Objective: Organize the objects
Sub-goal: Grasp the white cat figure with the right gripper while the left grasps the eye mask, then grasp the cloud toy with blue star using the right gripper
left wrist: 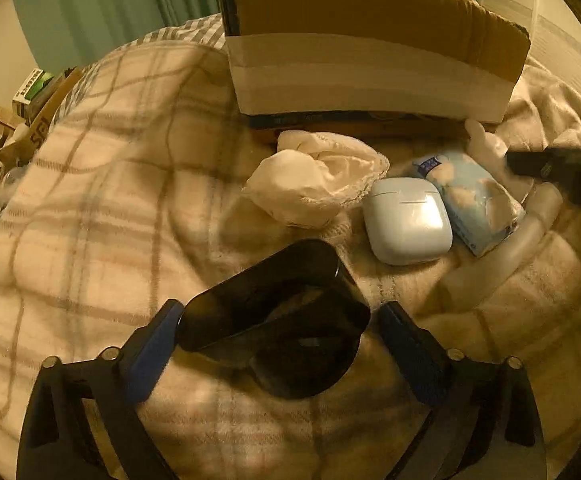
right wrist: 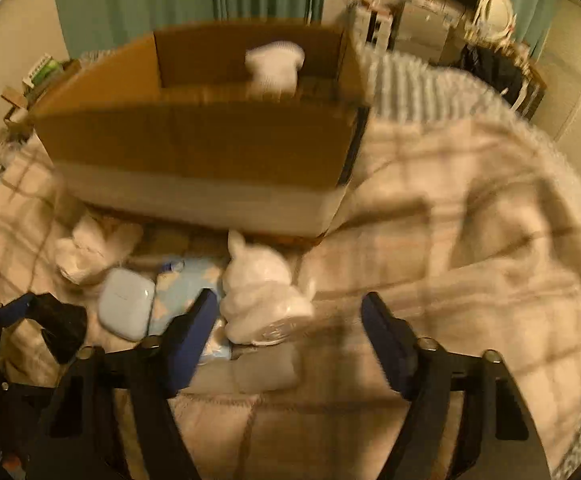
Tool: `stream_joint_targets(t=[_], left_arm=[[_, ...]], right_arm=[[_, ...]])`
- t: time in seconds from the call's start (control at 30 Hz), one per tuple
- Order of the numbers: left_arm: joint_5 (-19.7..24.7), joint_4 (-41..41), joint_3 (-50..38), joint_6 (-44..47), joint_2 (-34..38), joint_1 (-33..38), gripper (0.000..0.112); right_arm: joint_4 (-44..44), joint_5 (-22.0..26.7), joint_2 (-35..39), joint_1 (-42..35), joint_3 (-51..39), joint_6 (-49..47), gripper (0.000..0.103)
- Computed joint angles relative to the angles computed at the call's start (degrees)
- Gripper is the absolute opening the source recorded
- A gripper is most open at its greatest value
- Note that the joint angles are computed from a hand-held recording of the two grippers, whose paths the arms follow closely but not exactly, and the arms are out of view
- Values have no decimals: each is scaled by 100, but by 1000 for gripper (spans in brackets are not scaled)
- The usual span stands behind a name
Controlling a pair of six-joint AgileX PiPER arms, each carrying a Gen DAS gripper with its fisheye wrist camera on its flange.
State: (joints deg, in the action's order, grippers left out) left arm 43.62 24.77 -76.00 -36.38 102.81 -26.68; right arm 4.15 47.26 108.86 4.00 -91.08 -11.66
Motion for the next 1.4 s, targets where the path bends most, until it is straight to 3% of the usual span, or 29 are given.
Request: stream_joint_targets(t=[0.03, 0.1, 0.2, 0.33, 0.47, 0.53, 0.6, 0.73, 0.97, 1.13, 1.2, 1.23, 1.27, 1.33, 1.4], left_arm=[[-24, 48, 39, -78, -53, -11, 88], [-105, 27, 138, -126, -185, 2, 87], [-206, 80, 318, -255, -436, -89, 87], [-36, 482, 509, -595, -902, -400, 87], [405, 772, 480, -906, -1255, -758, 87], [491, 527, 370, -700, -1356, -693, 87], [693, 334, 249, -500, -1441, -646, 87], [1271, 376, -198, -267, -1531, -700, 87], [1422, 476, -212, -377, -1680, -794, 87], [1183, 243, -75, -412, -1551, -706, 87], [1098, 248, -76, -368, -1425, -649, 87], [1048, 234, -81, -342, -1375, -604, 87], [983, 213, -93, -311, -1313, -536, 87], [873, 205, -96, -280, -1207, -422, 87], [769, 220, -63, -241, -1128, -329, 87]], right_arm=[[274, 45, 64, -64, 18, -230, 60], [385, 58, 54, -75, 78, -386, 52], [310, -10, -71, -42, 238, -420, 49], [999, 43, -673, -336, 666, -934, 49], [1181, 217, -1288, -451, 922, -1096, 49], [1123, 310, -1644, -414, 1026, -1102, 48], [1168, 418, -2040, -349, 1106, -1194, 14], [1053, 670, -2245, -332, 933, -1131, 5], [1356, 646, -2460, -567, 1315, -1424, 1], [1609, 679, -2276, -715, 1202, -1618, 1], [1634, 469, -2181, -694, 1308, -1631, 6], [1586, 435, -2104, -664, 1325, -1578, 22], [1540, 403, -2035, -619, 1341, -1521, 47], [1486, 235, -1897, -509, 1434, -1481, 60], [1517, 243, -1740, -438, 1386, -1519, 60]])
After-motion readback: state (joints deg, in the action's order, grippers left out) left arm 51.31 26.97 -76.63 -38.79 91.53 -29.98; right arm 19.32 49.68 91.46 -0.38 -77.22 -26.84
